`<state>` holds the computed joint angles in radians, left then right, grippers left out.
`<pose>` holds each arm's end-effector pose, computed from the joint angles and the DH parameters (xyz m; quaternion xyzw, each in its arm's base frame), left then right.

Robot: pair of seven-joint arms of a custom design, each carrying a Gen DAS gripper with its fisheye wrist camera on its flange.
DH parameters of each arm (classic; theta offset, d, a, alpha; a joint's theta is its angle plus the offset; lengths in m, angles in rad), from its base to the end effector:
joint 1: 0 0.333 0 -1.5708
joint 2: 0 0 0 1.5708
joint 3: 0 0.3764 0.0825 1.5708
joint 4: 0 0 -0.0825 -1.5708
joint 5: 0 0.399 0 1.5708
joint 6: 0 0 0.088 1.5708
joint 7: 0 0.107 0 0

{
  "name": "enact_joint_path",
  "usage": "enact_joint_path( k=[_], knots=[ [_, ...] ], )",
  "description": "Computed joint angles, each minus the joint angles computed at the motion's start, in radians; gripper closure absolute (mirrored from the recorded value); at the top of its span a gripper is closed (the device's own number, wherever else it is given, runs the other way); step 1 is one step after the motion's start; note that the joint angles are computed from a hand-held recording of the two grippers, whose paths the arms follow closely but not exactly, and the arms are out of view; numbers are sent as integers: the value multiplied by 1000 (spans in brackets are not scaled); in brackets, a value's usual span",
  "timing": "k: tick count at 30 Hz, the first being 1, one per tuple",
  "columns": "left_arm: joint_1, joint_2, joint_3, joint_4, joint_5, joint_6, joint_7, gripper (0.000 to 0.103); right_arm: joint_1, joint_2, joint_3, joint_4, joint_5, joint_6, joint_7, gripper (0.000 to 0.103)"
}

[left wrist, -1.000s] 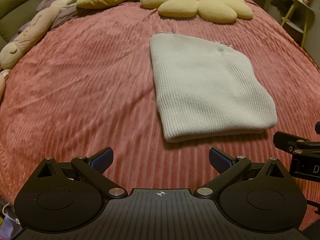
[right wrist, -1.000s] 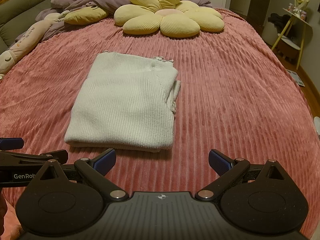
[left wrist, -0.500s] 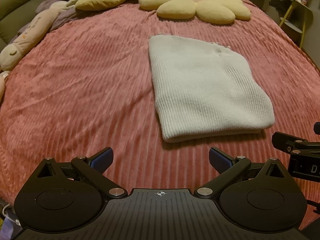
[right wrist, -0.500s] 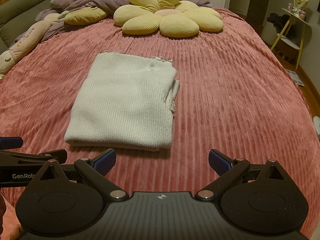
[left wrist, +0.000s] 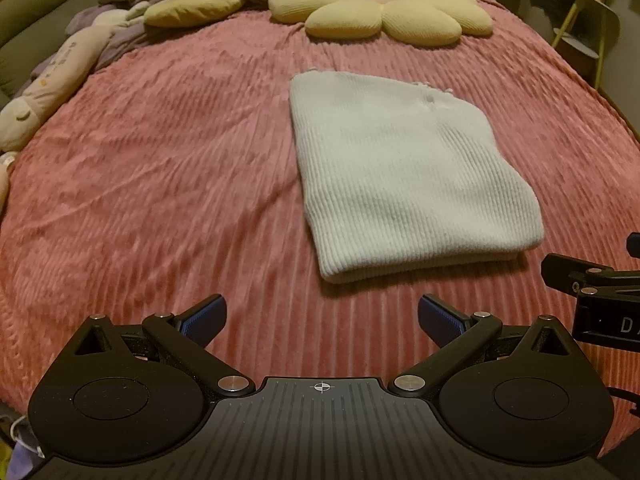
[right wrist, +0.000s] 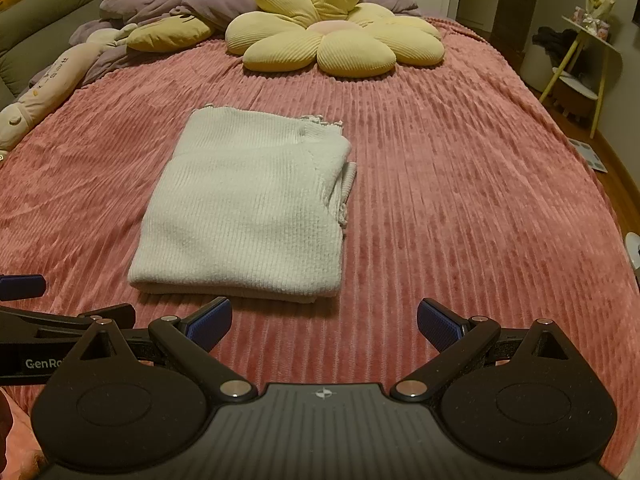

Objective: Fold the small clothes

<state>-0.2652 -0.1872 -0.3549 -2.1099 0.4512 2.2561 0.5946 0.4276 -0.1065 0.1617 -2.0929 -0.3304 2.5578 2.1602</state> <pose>0.4355 -0.3125 0.5825 -0.7195 0.6392 -0.1547 0.2231 0.4710 0.3251 0.5864 -0.7450 0.5922 -0.1851 0.2450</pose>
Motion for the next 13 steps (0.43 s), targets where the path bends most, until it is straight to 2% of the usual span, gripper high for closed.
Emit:
enact_joint_path(
  k=[13],
  knots=[
    [-5, 4, 7, -1, -40, 3, 38, 0, 0, 2, 1, 6, -5, -8, 7, 4]
  ],
)
